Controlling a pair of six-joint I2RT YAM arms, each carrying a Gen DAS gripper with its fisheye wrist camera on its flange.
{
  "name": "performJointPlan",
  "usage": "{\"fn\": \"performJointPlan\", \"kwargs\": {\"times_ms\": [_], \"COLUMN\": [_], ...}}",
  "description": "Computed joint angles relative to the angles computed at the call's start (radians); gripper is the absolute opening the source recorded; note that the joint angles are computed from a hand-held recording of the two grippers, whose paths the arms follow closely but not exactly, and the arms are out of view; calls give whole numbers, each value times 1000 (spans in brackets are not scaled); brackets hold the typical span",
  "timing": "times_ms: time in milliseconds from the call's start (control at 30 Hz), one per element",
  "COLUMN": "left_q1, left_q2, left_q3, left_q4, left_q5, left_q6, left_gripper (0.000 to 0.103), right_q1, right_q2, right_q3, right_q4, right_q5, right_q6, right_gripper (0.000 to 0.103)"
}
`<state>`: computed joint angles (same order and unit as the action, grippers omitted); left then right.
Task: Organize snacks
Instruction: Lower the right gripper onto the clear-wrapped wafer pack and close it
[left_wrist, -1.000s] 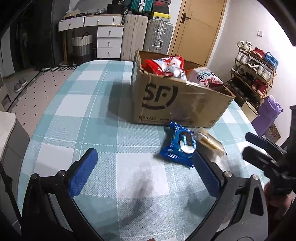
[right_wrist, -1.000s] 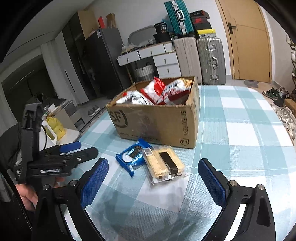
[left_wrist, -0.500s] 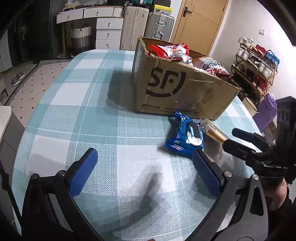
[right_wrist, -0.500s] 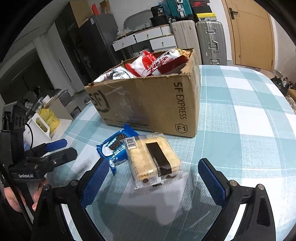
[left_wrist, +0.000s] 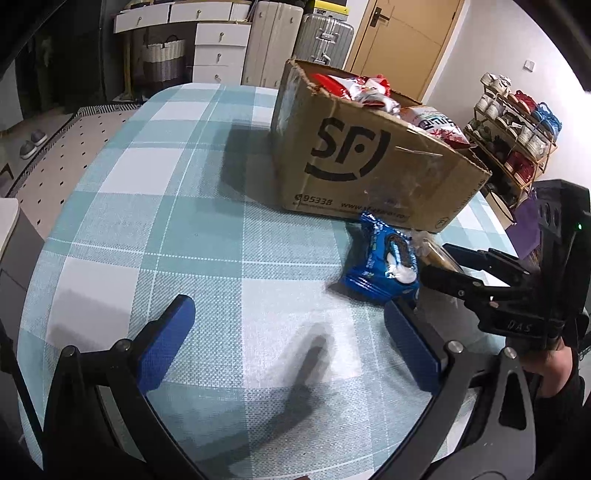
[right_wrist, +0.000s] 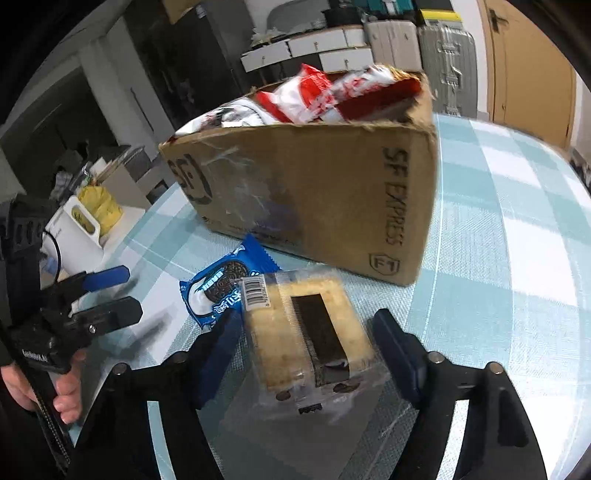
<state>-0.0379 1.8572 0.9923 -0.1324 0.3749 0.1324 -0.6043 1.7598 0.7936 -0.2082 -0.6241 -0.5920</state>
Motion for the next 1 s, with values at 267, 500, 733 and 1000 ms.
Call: {"fn": "performJointPlan", "kwargs": {"times_ms": [267, 500, 733, 1000], "left_q1": [4, -16, -65, -150], "left_q2": [-2, -19, -12, 37], "left_q3": [-1, -8, 17, 91], "left_q4": [-8, -12, -31, -57], "left_q5": [-5, -9, -23, -50], "left_q6": [2, 4, 5, 6], "left_gripper": [102, 102, 102, 102], "right_q1": [-9, -84, -171, -277], "right_q2": [-7, -51, -90, -123], "right_q3": [-16, -28, -39, -69], "right_q4": [19, -26, -97, -141], "right_q5": [2, -54, -110, -166], "right_q6": [10, -16, -77, -127], "right_gripper": [60, 60, 60, 60]}}
